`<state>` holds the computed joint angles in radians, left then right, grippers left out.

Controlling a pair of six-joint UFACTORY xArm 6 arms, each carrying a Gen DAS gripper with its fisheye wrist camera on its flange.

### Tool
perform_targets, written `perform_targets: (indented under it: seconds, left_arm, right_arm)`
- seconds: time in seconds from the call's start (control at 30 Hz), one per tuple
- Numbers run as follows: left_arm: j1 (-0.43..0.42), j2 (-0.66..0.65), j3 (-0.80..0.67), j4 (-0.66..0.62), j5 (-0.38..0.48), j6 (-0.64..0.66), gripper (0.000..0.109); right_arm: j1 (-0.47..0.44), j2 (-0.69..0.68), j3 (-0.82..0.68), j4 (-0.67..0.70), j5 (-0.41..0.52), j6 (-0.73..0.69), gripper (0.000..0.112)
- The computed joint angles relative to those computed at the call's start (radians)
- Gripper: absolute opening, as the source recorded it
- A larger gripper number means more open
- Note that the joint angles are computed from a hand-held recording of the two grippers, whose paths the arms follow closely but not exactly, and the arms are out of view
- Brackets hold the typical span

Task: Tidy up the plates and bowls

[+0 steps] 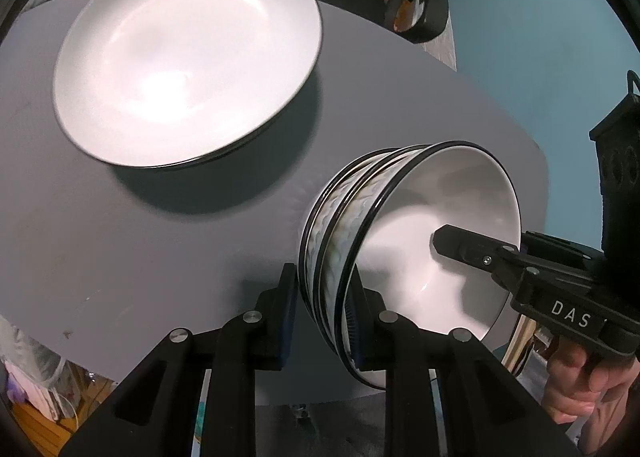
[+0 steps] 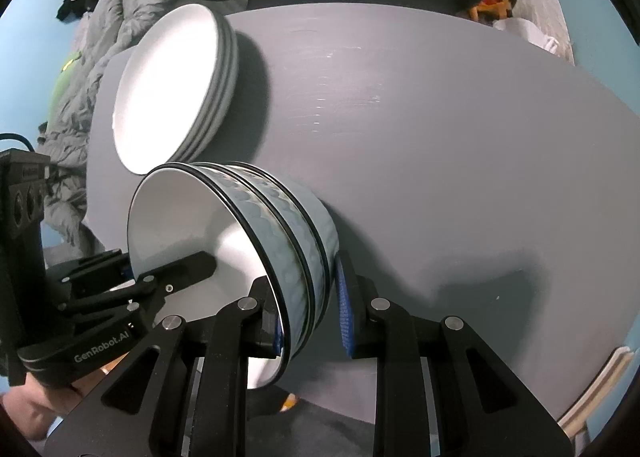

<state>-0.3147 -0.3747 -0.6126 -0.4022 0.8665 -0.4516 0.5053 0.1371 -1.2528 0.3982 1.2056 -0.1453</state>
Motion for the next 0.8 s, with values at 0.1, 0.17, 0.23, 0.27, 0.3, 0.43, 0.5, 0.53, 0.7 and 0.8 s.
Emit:
perform_targets:
  seconds: [0.1,0.17,0.23,0.27,0.3,0.43,0.5,0.53,0.7,0.8]
  left_arm:
    - [0.014,-0.021,0.000,0.012,0.015,-0.015,0.021]
    - [0.021,-0.025,-0.006,0.020,0.013,-0.030,0.021]
    - [0.036,-0.039,-0.011,0.028,0.026,-0.039,0.021]
    - [0.044,-0.045,-0.013,0.033,0.033,-0.041,0.021]
    - [0.051,-0.051,-0.018,0.040,0.040,-0.045,0.021]
    - [0.086,-0.074,-0.034,0.074,0.063,-0.048,0.021]
    - [0.104,-0.079,-0.042,0.093,0.067,-0.047,0.021]
    - [0.116,-0.079,-0.048,0.100,0.071,-0.043,0.021]
    - [0.164,-0.066,-0.072,0.122,0.072,-0.028,0.021]
    - [0.199,-0.045,-0.088,0.118,0.073,-0.006,0.021]
  right_arm:
    - [0.016,0.003,-0.020,-0.002,0.008,0.006,0.022]
    - [0.027,0.010,-0.039,0.000,0.013,0.009,0.022]
    - [0.034,0.018,-0.061,0.002,0.020,0.006,0.022]
    - [0.038,0.022,-0.071,0.003,0.023,0.006,0.022]
    - [0.043,0.030,-0.090,0.003,0.028,0.004,0.022]
    - [0.059,0.051,-0.141,0.006,0.035,0.002,0.022]
    - [0.069,0.068,-0.172,0.008,0.039,0.004,0.022]
    - [0.071,0.075,-0.187,0.008,0.042,0.000,0.022]
    - [0.101,0.143,-0.284,0.012,0.048,0.016,0.022]
    - [0.119,0.190,-0.347,0.007,0.051,0.027,0.022]
